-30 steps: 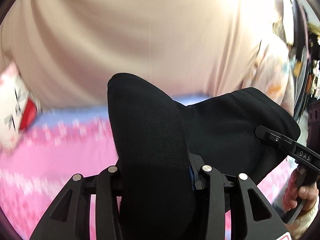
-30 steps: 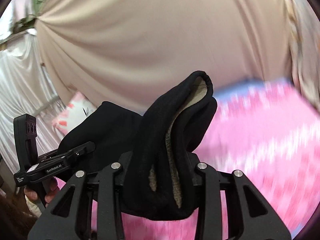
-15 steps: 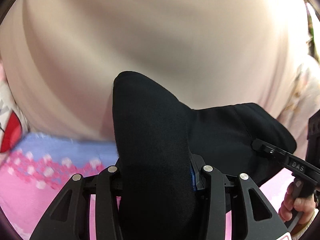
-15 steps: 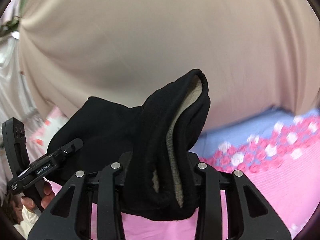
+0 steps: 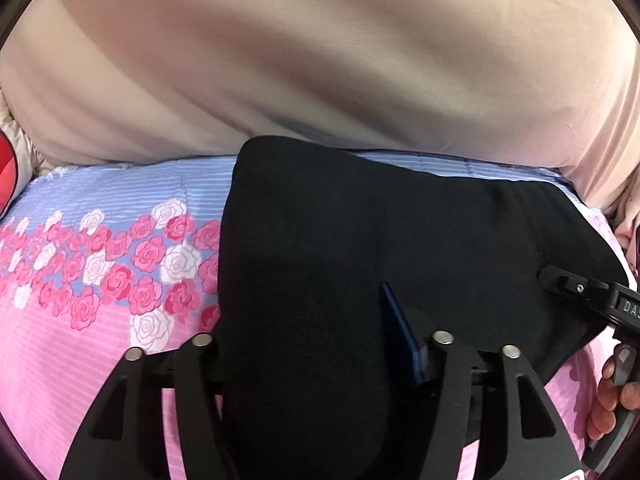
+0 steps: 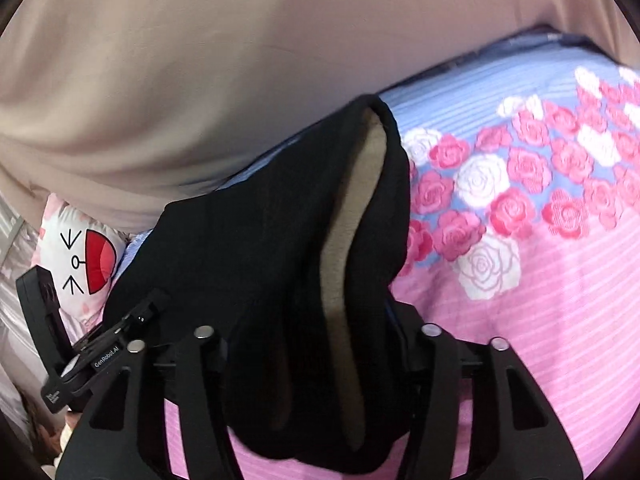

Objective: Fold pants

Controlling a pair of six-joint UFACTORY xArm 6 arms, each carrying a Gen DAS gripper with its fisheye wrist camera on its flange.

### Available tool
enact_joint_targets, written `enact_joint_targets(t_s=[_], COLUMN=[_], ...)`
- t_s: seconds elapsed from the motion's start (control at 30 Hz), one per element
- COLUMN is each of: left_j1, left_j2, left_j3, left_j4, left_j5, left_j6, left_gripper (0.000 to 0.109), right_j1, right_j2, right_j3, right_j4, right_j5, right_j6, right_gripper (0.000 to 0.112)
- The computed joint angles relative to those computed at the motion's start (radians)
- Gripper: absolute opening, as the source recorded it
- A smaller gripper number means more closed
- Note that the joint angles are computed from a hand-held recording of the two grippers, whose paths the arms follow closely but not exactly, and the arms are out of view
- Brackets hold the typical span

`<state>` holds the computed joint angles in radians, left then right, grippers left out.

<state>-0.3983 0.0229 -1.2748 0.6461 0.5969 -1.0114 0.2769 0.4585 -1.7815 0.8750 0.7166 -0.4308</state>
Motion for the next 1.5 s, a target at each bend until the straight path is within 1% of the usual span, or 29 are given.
enact_joint_targets(t_s=[0.03, 0.07, 0.1, 0.13, 0.17, 0.2, 0.23, 0.27, 0.3, 0.33, 0.37, 0.4, 0.43, 0.5, 0.57, 0.6, 0.63, 0.67, 0.7, 0.77, 0.8, 0.87, 0.93, 0.97, 1.03, 1.17, 1.3, 1.43, 1.5], left_j1=[0.002, 0.006, 0.013, 0.028, 0.034, 0.033, 0.028, 0.015, 0.007, -0.023, -0.044, -0.081, -0.123, -0.249, -0.386, -0.426, -0.489, -0.531, -0.56, -0.613, -0.626, -0.628, -0.624, -0.608, -0.593, -0.576, -0.549, -0.484, -0.433], left_j2=[0.004, 0.012, 0.007, -0.013, -0.051, -0.098, -0.136, -0.201, -0.256, -0.337, -0.386, -0.438, -0.476, -0.541, -0.581, -0.593, -0.595, -0.596, -0.596, -0.558, -0.547, -0.544, -0.534, -0.527, -0.511, -0.489, -0.489, -0.498, -0.517], left_j3=[-0.011, -0.023, -0.018, 0.008, 0.042, 0.08, 0.105, 0.145, 0.177, 0.221, 0.244, 0.264, 0.278, 0.298, 0.319, 0.338, 0.346, 0.346, 0.355, 0.339, 0.338, 0.353, 0.346, 0.338, 0.314, 0.274, 0.273, 0.305, 0.342], left_j4=[0.004, 0.01, -0.01, -0.05, -0.049, -0.005, 0.028, 0.07, 0.095, 0.137, 0.163, 0.196, 0.23, 0.298, 0.348, 0.363, 0.368, 0.363, 0.355, 0.32, 0.306, 0.259, 0.22, 0.193, 0.162, 0.178, 0.182, 0.1, 0.031], left_j5=[0.031, 0.056, 0.052, 0.017, 0.006, 0.01, 0.024, 0.049, 0.062, 0.109, 0.144, 0.193, 0.241, 0.381, 0.52, 0.547, 0.59, 0.626, 0.644, 0.671, 0.671, 0.634, 0.623, 0.609, 0.615, 0.646, 0.643, 0.572, 0.481], left_j6=[-0.02, -0.043, -0.048, -0.031, -0.056, -0.105, -0.135, -0.166, -0.175, -0.192, -0.199, -0.205, -0.216, -0.241, -0.28, -0.298, -0.321, -0.327, -0.329, -0.341, -0.352, -0.367, -0.383, -0.379, -0.362, -0.376, -0.382, -0.339, -0.315], left_gripper=[0.08, 0.095, 0.096, 0.095, 0.095, 0.095, 0.094, 0.092, 0.092, 0.092, 0.092, 0.093, 0.093, 0.093, 0.093, 0.093, 0.093, 0.094, 0.094, 0.094, 0.094, 0.094, 0.094, 0.094, 0.094, 0.094, 0.094, 0.094, 0.094], right_j1=[-0.004, -0.007, -0.01, -0.02, -0.024, -0.035, -0.043, -0.052, -0.057, -0.061, -0.062, -0.06, -0.058, -0.041, -0.037, -0.029, -0.023, -0.017, -0.01, 0.017, 0.025, 0.041, 0.063, 0.073, 0.095, 0.127, 0.136, 0.121, 0.112], right_j2=[-0.001, -0.014, -0.032, -0.047, -0.096, -0.163, -0.21, -0.277, -0.326, -0.403, -0.473, -0.564, -0.621, -0.778, -0.885, -0.951, -0.993, -1.024, -1.058, -1.1, -1.116, -1.13, -1.146, -1.145, -1.146, -1.119, -1.086, -1.032, -1.006], right_j3=[0.0, 0.017, 0.037, 0.058, 0.122, 0.202, 0.254, 0.327, 0.379, 0.46, 0.534, 0.628, 0.685, 0.846, 0.947, 1.009, 1.048, 1.073, 1.101, 1.126, 1.139, 1.142, 1.156, 1.157, 1.159, 1.15, 1.141, 1.107, 1.093], right_j4=[0.007, 0.014, -0.01, -0.009, 0.011, 0.03, 0.033, 0.021, -0.014, -0.09, -0.157, -0.225, -0.271, -0.401, -0.457, -0.518, -0.568, -0.618, -0.652, -0.673, -0.682, -0.692, -0.698, -0.704, -0.74, -0.751, -0.755, -0.742, -0.749], right_j5=[0.01, 0.013, 0.003, -0.019, -0.057, -0.102, -0.125, -0.155, -0.181, -0.217, -0.245, -0.276, -0.293, -0.339, -0.36, -0.367, -0.374, -0.377, -0.369, -0.325, -0.314, -0.271, -0.267, -0.269, -0.276, -0.297, -0.297, -0.284, -0.297], right_j6=[0.0, -0.008, 0.021, 0.028, 0.023, 0.012, 0.0, -0.011, -0.006, 0.018, 0.035, 0.048, 0.065, 0.14, 0.173, 0.218, 0.26, 0.305, 0.336, 0.366, 0.38, 0.393, 0.402, 0.405, 0.438, 0.46, 0.461, 0.44, 0.448], right_gripper=[0.059, 0.064, 0.069, 0.075, 0.075, 0.075, 0.076, 0.076, 0.076, 0.076, 0.076, 0.076, 0.076, 0.08, 0.081, 0.081, 0.081, 0.081, 0.081, 0.081, 0.081, 0.081, 0.081, 0.081, 0.082, 0.085, 0.085, 0.085, 0.085])
